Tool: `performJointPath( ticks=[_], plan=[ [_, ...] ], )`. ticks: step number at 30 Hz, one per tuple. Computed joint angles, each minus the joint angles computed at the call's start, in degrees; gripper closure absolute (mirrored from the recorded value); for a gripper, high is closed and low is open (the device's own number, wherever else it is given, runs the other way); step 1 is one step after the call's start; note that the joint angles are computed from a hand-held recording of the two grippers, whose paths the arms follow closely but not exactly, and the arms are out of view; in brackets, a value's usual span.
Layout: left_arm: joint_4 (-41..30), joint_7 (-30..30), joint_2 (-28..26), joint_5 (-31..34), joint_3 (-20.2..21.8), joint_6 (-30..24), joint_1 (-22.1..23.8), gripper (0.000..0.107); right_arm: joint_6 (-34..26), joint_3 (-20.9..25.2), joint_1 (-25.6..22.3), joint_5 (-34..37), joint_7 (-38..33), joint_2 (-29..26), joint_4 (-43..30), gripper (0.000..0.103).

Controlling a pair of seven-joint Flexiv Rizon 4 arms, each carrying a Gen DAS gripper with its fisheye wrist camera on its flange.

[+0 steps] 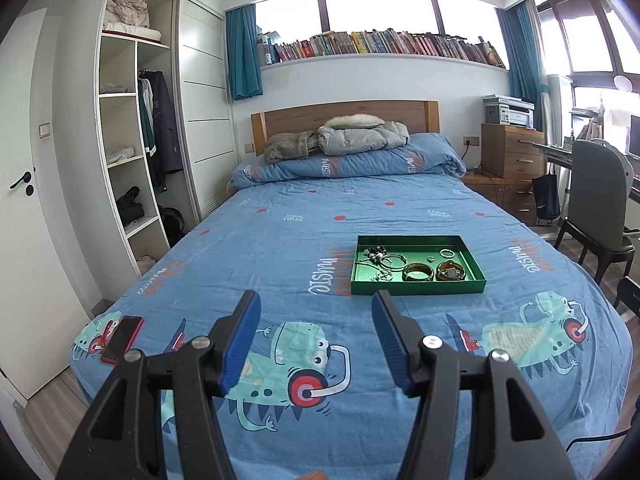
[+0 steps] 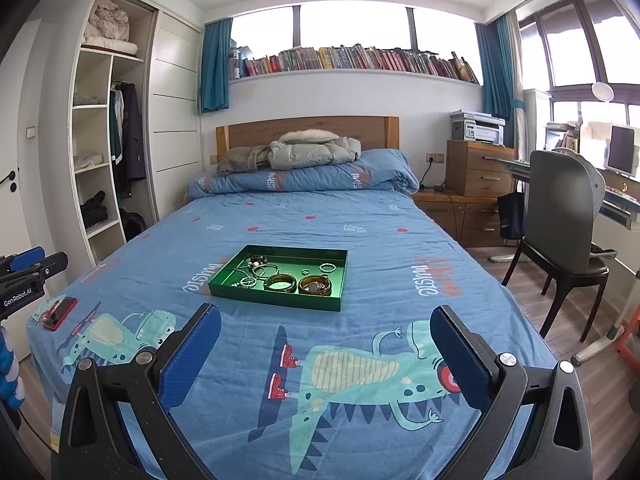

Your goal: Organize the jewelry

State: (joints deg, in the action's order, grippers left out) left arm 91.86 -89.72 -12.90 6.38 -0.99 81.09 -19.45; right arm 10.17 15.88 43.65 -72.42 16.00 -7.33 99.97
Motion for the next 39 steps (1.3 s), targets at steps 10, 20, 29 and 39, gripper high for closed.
performJointPath(
  ticks=[10, 20, 29, 39],
  plan=[
    [2.53, 2.25, 1.2, -2.06, -1.41, 2.47, 1.04, 0.049, -4.93, 0.52, 2.12, -3.49, 1.06, -0.52, 0.47, 0.0],
    [3.39, 4.91, 0.64, -3.82, -1.52, 2.46, 1.0, 0.049, -4.67, -0.3, 3.02, -3.89, -0.47, -2.33, -0.6, 0.0],
    [2.9, 7.58, -1.44, -6.43, -2.51, 1.11, 1.68, 0.048, -1.76, -1.71, 2.87, -2.26, -0.85, -4.21, -1.87, 0.0],
    [1.55, 8.8, -4.0, -8.14, -2.54, -0.76, 1.34, 0.047, -0.12, -3.03, 2.41, -0.57, -1.87, -5.75, -2.66, 0.0]
  ],
)
